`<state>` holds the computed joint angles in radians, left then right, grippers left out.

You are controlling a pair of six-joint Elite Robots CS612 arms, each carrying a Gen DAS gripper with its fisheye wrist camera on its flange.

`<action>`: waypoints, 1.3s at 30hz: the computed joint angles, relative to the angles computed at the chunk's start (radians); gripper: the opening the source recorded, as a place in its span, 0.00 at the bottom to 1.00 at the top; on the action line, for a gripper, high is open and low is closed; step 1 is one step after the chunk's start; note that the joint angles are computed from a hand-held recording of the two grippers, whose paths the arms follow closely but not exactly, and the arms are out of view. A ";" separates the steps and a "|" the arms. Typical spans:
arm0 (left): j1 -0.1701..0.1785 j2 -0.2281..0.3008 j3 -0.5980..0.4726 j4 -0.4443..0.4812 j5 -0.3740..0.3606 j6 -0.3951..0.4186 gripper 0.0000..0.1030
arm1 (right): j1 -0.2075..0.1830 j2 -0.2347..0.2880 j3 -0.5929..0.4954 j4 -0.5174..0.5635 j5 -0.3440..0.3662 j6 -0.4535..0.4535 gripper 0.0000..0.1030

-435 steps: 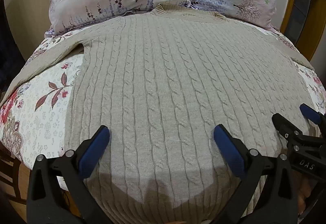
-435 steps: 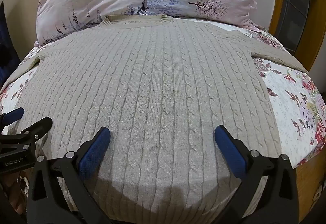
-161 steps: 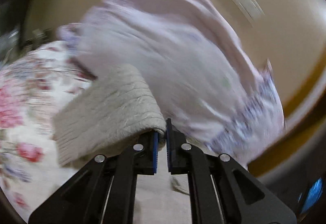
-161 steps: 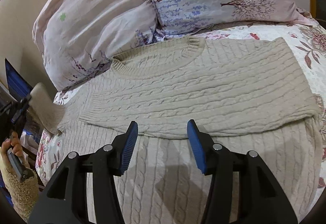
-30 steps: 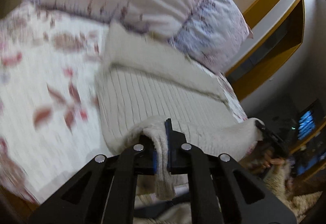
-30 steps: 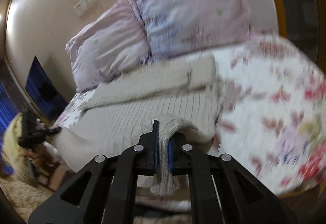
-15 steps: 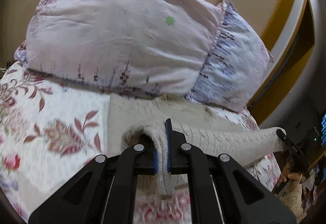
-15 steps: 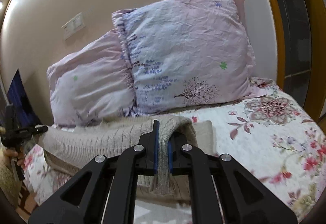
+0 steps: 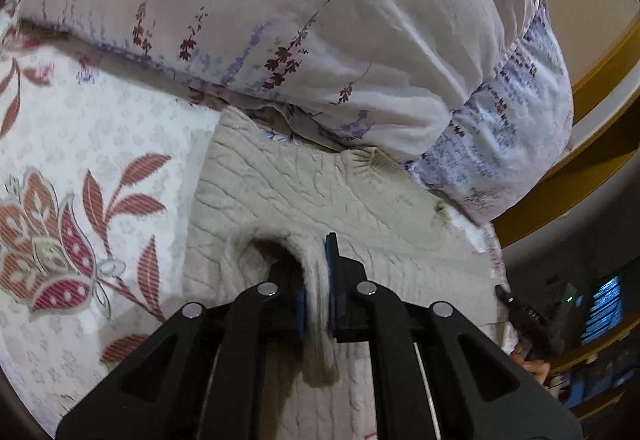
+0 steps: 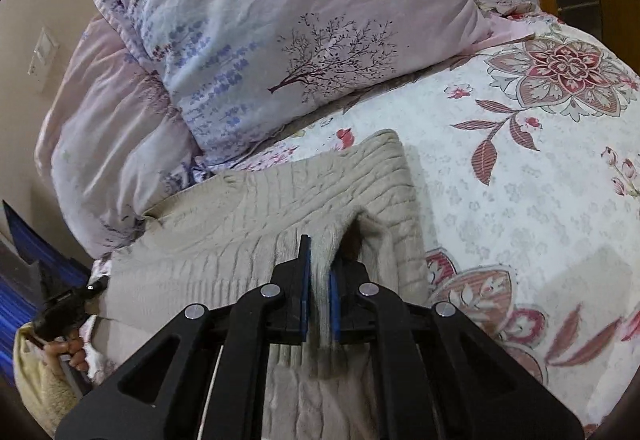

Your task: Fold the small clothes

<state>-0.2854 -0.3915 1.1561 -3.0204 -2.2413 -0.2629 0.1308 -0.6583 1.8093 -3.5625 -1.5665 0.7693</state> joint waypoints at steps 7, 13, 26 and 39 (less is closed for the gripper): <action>0.007 0.003 -0.007 0.032 -0.067 -0.007 0.08 | 0.002 -0.018 0.025 -0.012 0.025 -0.017 0.08; 0.006 0.052 -0.101 -0.018 -0.076 -0.119 0.06 | -0.017 0.012 -0.029 -0.075 0.000 0.108 0.08; 0.003 0.143 -0.238 -0.087 -0.117 -0.411 0.59 | -0.017 0.050 -0.122 0.022 -0.046 0.186 0.56; -0.005 -0.022 0.042 -0.105 0.152 -0.023 0.43 | 0.052 -0.036 -0.006 0.128 -0.217 -0.042 0.45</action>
<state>-0.2906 -0.4139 1.1984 -3.1249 -2.0894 -0.2859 0.1827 -0.6944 1.8033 -3.4341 -1.7832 0.7269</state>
